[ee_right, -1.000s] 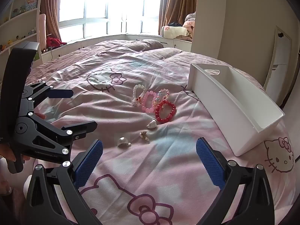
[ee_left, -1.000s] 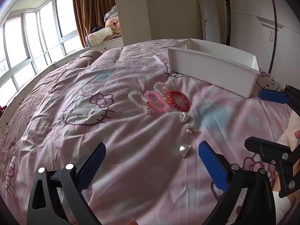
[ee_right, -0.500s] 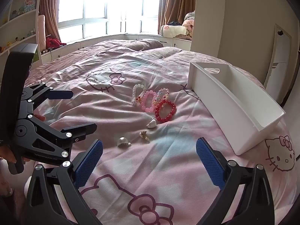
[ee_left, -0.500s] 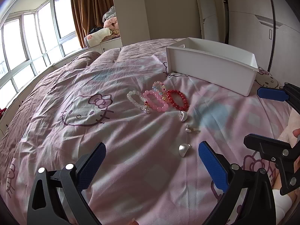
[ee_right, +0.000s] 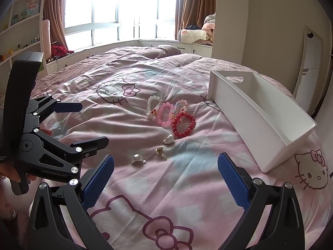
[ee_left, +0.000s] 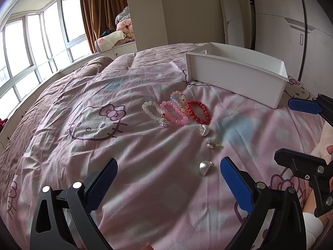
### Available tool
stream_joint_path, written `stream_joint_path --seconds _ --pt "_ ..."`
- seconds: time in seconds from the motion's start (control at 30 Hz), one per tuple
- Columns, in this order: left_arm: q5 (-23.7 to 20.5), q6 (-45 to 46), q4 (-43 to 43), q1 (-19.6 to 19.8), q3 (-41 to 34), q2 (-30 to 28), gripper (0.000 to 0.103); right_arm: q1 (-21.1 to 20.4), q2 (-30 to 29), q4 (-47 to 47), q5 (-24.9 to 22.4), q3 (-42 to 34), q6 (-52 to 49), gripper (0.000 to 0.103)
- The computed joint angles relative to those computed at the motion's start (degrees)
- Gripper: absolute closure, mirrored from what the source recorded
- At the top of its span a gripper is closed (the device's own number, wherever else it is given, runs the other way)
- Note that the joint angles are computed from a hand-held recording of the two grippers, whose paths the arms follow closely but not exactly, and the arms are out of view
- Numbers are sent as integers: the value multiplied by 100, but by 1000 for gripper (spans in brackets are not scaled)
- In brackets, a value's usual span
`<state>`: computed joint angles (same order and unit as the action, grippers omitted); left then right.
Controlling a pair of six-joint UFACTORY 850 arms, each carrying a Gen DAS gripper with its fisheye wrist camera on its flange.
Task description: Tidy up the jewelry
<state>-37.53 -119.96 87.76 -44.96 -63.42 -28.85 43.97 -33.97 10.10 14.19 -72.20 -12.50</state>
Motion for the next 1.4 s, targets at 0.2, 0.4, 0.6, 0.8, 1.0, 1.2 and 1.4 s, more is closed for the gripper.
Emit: stream_joint_path --seconds 0.2,0.4,0.6,0.8,1.0,1.2,1.4 --pt "11 -149 120 7 44 37 3 6 21 81 35 27 -128 5" --pt "30 -209 147 15 62 52 3 12 27 100 40 30 -155 5" --pt "10 -198 150 13 56 44 3 12 28 91 30 29 -142 5" --pt "11 -262 228 16 75 59 3 7 50 9 116 59 -53 5" --pt "-1 -254 208 12 63 50 3 1 105 -63 316 150 56 5" --pt "-4 -214 159 12 41 45 3 5 113 -62 316 150 50 5" --pt "11 -215 115 25 19 10 3 12 103 -21 299 145 5 5"
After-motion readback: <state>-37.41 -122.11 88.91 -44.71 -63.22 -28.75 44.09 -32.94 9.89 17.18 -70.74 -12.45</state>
